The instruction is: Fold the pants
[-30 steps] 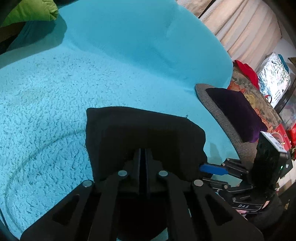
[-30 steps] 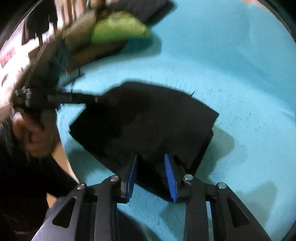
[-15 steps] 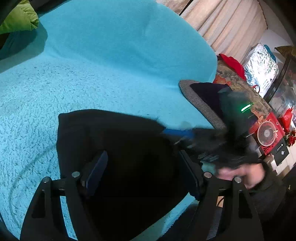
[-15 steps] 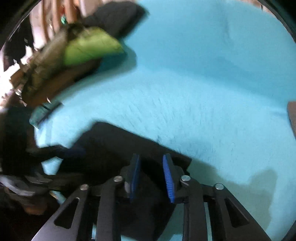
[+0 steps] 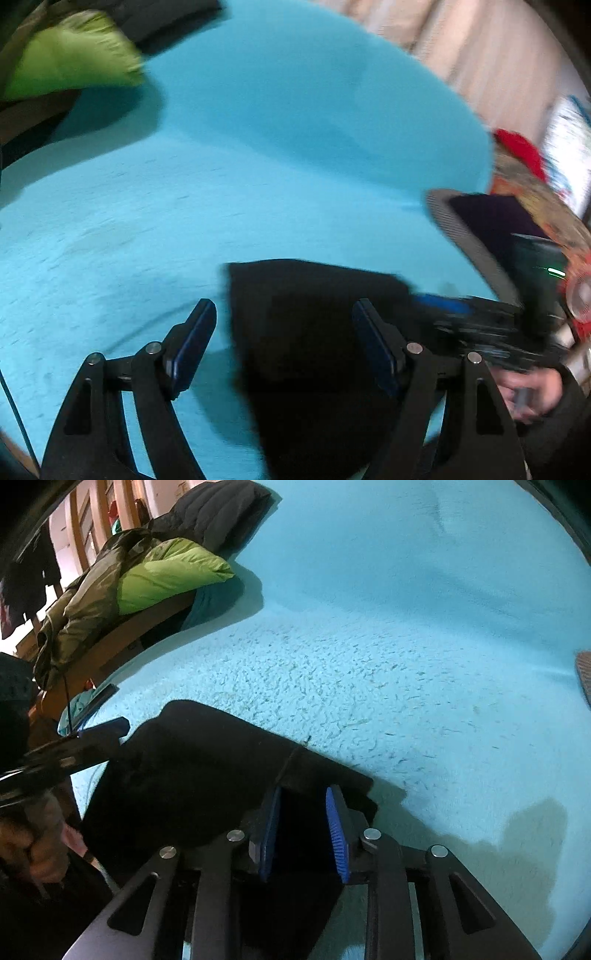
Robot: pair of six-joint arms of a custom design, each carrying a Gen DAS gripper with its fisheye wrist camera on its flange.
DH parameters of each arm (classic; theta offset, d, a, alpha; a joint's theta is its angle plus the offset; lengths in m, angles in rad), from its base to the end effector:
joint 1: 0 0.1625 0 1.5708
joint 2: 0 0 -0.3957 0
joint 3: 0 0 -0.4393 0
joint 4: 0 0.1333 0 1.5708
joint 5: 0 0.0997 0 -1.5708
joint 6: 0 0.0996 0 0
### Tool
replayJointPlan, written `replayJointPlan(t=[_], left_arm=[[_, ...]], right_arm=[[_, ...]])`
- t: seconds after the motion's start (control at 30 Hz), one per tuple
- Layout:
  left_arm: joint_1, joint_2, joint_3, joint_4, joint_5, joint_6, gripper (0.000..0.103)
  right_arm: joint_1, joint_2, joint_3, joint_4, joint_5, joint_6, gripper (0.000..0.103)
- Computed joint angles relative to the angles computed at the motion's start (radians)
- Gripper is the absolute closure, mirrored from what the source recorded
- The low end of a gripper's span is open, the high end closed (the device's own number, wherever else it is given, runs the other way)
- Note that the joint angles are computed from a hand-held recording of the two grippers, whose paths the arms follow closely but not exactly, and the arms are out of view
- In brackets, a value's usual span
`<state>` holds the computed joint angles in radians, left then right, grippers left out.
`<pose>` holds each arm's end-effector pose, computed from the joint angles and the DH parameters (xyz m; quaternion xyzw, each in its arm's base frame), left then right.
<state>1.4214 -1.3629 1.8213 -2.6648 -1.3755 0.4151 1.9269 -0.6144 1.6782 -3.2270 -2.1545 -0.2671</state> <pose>0.0596 -0.6297 0.3358 0.2341 0.9165 -0.2960 0.1330 0.3056 -0.5967 -0.0067 0.2009 -0.8976 0.2915 0.2625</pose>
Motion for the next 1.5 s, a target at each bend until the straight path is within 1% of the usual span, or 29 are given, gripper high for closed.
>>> replayJointPlan(t=[0.03,0.07,0.1,0.13,0.2,0.23,0.3,0.33,0.4,0.43,0.47,0.5,0.53,0.57,0.63,0.7,0.73,0.8,0.87,1.07,1.17,1.2,1.23,1.27,1.3,1.33,1.37,1.47,1.5], left_arm=[[0.010,0.011,-0.023,0.023,0.010,-0.038,0.027],[0.021,0.018,-0.042,0.056,-0.003,-0.067,0.027],[0.035,0.026,-0.066,0.103,-0.033,-0.098,0.027],[0.051,0.037,-0.094,0.166,-0.081,-0.125,0.027],[0.079,0.065,-0.150,0.300,-0.175,-0.163,0.027],[0.081,0.071,-0.159,0.329,-0.187,-0.166,0.027],[0.074,0.070,-0.150,0.316,-0.174,-0.149,0.027],[0.075,0.065,-0.144,0.320,-0.182,-0.147,0.027],[0.081,0.072,-0.152,0.322,-0.202,-0.156,0.027],[0.086,0.076,-0.159,0.325,-0.216,-0.161,0.027],[0.091,0.074,-0.163,0.331,-0.227,-0.163,0.027],[0.102,0.068,-0.164,0.337,-0.236,-0.156,0.029],[0.108,0.070,-0.163,0.332,-0.235,-0.151,0.046],[0.107,0.074,-0.168,0.343,-0.224,-0.152,0.055],[0.116,0.065,-0.157,0.330,-0.226,-0.146,0.065],[0.098,0.049,-0.124,0.294,-0.204,-0.126,0.070],[0.095,0.046,-0.121,0.290,-0.201,-0.120,0.071],[0.092,0.055,-0.128,0.279,-0.201,-0.112,0.072],[0.086,0.081,-0.154,0.271,-0.202,-0.111,0.072],[0.053,0.199,-0.258,0.225,-0.195,-0.087,0.072],[0.049,0.237,-0.284,0.231,-0.142,-0.104,0.072],[0.046,0.239,-0.278,0.224,-0.125,-0.110,0.068],[0.041,0.238,-0.267,0.203,-0.111,-0.107,0.066],[0.035,0.236,-0.261,0.197,-0.099,-0.099,0.065],[0.029,0.232,-0.253,0.186,-0.084,-0.092,0.061],[0.021,0.228,-0.240,0.165,-0.060,-0.084,0.054],[0.014,0.223,-0.230,0.145,-0.039,-0.083,0.050],[0.010,0.195,-0.189,0.065,-0.029,-0.067,0.047],[0.008,0.179,-0.168,0.030,-0.029,-0.056,0.042]], right_arm=[[0.001,-0.013,0.026,-0.049,0.010,-0.005,0.068],[-0.003,-0.028,0.054,-0.093,0.028,-0.002,0.058],[-0.009,-0.039,0.071,-0.114,0.045,0.010,0.046],[-0.026,-0.067,0.109,-0.128,0.087,0.046,0.043],[-0.062,-0.107,0.153,-0.096,0.172,0.106,0.043],[-0.088,-0.125,0.177,-0.076,0.230,0.137,0.043],[-0.117,-0.135,0.200,-0.065,0.291,0.163,0.043],[-0.135,-0.138,0.208,-0.053,0.335,0.175,0.043],[-0.184,-0.140,0.228,-0.062,0.478,0.209,0.044],[-0.202,-0.135,0.233,-0.078,0.533,0.212,0.044],[-0.206,-0.127,0.233,-0.096,0.546,0.202,0.044],[-0.204,-0.123,0.231,-0.103,0.544,0.195,0.044],[-0.203,-0.121,0.229,-0.105,0.540,0.194,0.045],[-0.203,-0.118,0.229,-0.112,0.538,0.199,0.049],[-0.212,-0.116,0.232,-0.124,0.561,0.209,0.058],[-0.218,-0.122,0.252,-0.151,0.583,0.205,0.069],[-0.214,-0.122,0.253,-0.162,0.579,0.190,0.070],[-0.199,-0.122,0.248,-0.176,0.558,0.150,0.073],[-0.190,-0.116,0.219,-0.170,0.540,0.136,0.074],[-0.194,-0.104,0.111,-0.116,0.487,0.126,0.074],[-0.217,-0.086,0.059,-0.041,0.486,0.134,0.073],[-0.222,-0.073,0.044,-0.023,0.465,0.136,0.072],[-0.228,-0.060,0.038,-0.040,0.467,0.141,0.071],[-0.237,-0.060,0.043,-0.054,0.490,0.151,0.069],[-0.235,-0.062,0.046,-0.061,0.484,0.147,0.066],[-0.231,-0.060,0.051,-0.082,0.468,0.136,0.063],[-0.227,-0.057,0.053,-0.094,0.457,0.130,0.060],[-0.221,-0.057,0.081,-0.172,0.433,0.118,0.060],[-0.215,-0.057,0.097,-0.215,0.414,0.107,0.060]])
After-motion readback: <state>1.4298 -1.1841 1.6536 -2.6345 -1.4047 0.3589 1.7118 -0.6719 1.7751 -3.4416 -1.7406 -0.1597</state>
